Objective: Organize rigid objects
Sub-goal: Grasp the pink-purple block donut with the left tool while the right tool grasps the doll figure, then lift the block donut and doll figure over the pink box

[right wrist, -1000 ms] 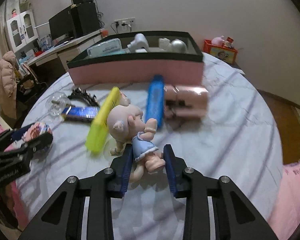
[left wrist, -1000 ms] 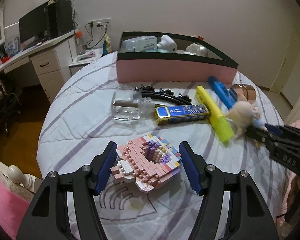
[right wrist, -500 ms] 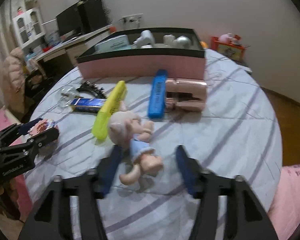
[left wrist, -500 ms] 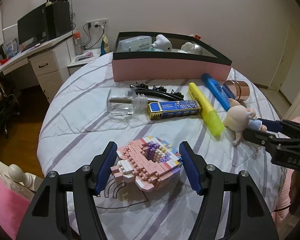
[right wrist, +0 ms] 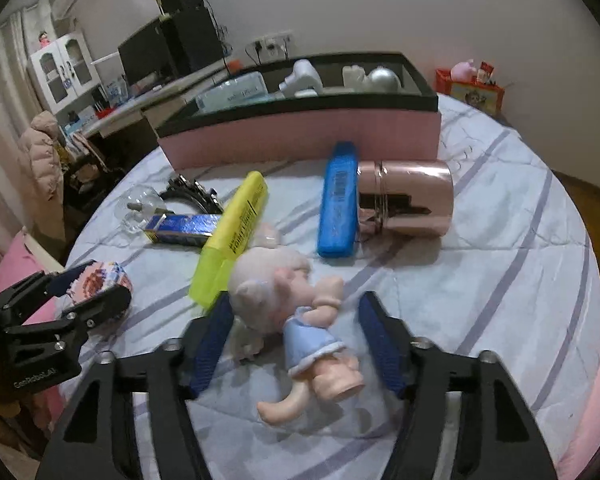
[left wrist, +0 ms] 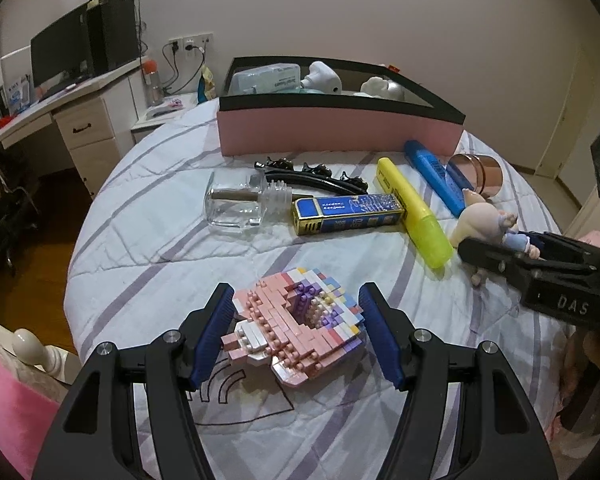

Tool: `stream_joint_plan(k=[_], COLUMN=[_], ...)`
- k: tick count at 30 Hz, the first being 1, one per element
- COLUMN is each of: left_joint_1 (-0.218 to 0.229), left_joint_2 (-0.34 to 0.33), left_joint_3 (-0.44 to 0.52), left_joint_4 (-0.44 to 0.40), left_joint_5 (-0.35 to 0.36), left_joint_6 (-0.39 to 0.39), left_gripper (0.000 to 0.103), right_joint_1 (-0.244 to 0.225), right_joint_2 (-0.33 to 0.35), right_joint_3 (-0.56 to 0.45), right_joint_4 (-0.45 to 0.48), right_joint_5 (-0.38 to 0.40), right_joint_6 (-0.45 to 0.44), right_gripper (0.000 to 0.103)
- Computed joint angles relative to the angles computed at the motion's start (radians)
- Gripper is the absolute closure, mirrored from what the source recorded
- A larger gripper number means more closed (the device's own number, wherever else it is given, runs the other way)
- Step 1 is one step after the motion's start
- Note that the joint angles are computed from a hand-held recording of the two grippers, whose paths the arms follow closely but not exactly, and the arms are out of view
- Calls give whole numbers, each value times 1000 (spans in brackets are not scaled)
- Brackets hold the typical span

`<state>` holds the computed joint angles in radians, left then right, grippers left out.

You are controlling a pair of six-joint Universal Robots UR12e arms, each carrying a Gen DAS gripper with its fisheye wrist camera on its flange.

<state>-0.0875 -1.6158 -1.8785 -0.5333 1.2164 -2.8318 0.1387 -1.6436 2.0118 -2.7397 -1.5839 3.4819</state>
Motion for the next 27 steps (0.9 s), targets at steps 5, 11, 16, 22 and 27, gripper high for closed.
stream_joint_plan(k=[5,11,16,22,27], left_joint_1=[-6,-13,-4,-3,-7], left_joint_2=[-3,-11,-6,12,32], left_joint_3=[-7,-16,-18,-19,-25], left_joint_4=[10,65,79,144,223], left_joint_5=[18,39,15,9,-14], left_joint_6=[9,1,-10,-30,-43], left_gripper=[33,38,39,39,39], right_joint_1=[8,11,16,27,49], right_joint_2=[4,2,-6,-21,-35], right_joint_3=[6,10,24,29,14], right_joint_4=[-25,-38,-81,-143,-190], right_joint_5=[-25,-40,-62,-95,-140], right_joint_6=[5,1,0,-1,-34], right_gripper=[63,63,64,64,64])
